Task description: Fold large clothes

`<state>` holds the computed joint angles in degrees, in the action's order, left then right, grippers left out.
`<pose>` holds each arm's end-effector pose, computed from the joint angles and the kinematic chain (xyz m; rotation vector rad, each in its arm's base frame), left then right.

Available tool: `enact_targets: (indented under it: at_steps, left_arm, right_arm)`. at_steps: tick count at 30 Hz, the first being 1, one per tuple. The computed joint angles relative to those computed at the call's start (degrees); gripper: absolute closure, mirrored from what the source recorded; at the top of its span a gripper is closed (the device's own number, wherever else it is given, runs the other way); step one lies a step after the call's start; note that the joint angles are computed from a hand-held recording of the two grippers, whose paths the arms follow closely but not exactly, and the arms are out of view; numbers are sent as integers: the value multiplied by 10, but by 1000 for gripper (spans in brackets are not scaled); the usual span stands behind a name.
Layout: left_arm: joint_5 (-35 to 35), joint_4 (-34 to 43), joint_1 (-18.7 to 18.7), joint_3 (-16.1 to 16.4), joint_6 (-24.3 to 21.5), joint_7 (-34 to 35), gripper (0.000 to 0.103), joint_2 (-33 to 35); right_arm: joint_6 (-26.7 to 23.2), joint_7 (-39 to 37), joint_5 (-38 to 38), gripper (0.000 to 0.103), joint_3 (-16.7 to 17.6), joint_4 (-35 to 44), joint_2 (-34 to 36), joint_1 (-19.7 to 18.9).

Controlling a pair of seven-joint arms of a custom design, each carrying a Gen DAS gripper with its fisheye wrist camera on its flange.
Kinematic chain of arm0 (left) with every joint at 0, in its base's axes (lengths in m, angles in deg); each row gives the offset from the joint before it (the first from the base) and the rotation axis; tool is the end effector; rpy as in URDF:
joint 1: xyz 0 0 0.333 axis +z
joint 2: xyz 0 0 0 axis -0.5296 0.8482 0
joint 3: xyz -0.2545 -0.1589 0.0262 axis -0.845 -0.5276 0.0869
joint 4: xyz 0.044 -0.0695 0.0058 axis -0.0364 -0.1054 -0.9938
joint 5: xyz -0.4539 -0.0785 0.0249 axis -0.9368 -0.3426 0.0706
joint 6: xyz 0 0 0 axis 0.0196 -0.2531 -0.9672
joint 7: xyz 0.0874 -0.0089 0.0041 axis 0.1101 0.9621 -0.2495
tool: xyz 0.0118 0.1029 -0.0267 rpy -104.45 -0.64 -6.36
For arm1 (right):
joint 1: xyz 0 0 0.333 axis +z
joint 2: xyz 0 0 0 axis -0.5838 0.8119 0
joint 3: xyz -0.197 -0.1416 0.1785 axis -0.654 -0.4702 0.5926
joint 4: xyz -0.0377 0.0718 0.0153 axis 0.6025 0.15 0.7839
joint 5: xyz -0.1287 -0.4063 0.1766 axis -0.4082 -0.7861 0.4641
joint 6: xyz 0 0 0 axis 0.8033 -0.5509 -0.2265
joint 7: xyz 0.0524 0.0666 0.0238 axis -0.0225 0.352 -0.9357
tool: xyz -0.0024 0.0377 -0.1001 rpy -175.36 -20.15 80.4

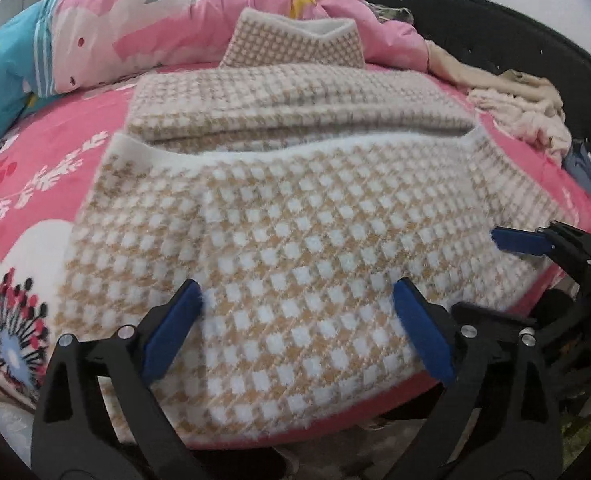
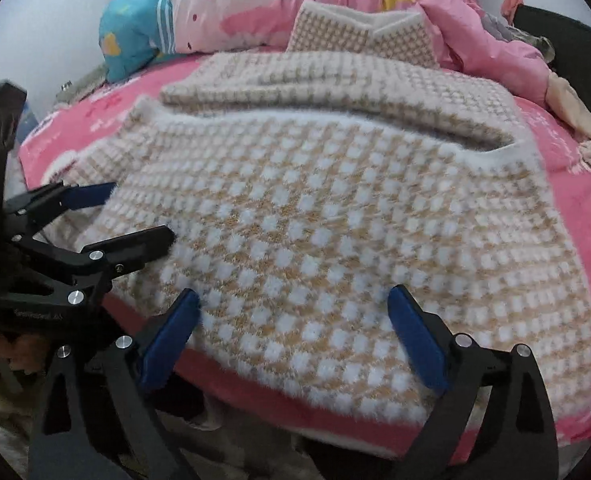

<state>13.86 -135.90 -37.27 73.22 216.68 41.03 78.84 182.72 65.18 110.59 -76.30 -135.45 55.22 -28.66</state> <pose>0.5874 -0.2066 0.4624 -2.0217 1.6662 -0.7133 0.6601 0.0908 0.4729 -2.2877 1.0728 -0.2588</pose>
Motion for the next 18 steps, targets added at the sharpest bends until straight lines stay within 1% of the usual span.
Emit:
enact_targets:
  at_steps: [1,3,4,5,6,7,8,9,10,11,12,13,16,17,18]
  left_arm:
    - [-2,-8,1,1,0,-6,9,-13]
    - [19,-24,11,-4,7,-31,9,-34]
    - [30,-31,17,-7,9,-41,9,-43]
    - [44,-35,26,-13,-6,-58,9,-48]
    - [49,-25,31,-15,-27,-63,9,-38]
    - [35,-12,31,-12,-58,-56,9,-22]
    - [6,-9,21,4,-58,-35,6,-8]
    - [17,-12,27,-1,-48,-48,6,-8]
    - [34,-6,26,-3,-53,-61,6,-5]
    - [41,7,23,-5,-76,-62,6,1]
    - [38,11,19,-2,-84,-60,6,2]
    - [30,11,16,2,-85,-57,7,0]
    - [6,3,15,9,-65,-53,7,-15]
    - [6,2,17,10,-61,-58,7,-15]
    - [2,5,19,11,-63,-58,7,-11]
  right_arm:
    - [12,-1,0,11,-1,-8,-11,-1]
    - [47,-9,8,11,-9,-24,-29,-4]
    - [62,12,-11,10,-12,-20,-21,-5]
    - [73,45,-42,10,-13,-17,-12,-7]
    - [70,94,-87,10,-20,0,13,-6]
    - [45,115,-91,8,-7,23,42,-26]
    - [43,97,-57,5,-11,27,50,-26]
    - [52,95,-58,5,-7,24,48,-28]
    - [58,103,-75,5,-4,21,44,-27]
    - [58,112,-90,5,-3,21,40,-27]
    - [52,122,-98,5,-2,24,38,-28]
    - [48,132,-99,5,0,25,34,-27]
    - [69,118,-59,5,0,18,15,-29]
    - [76,125,-64,5,-1,21,18,-29]
    - [79,153,-93,5,-4,30,30,-26]
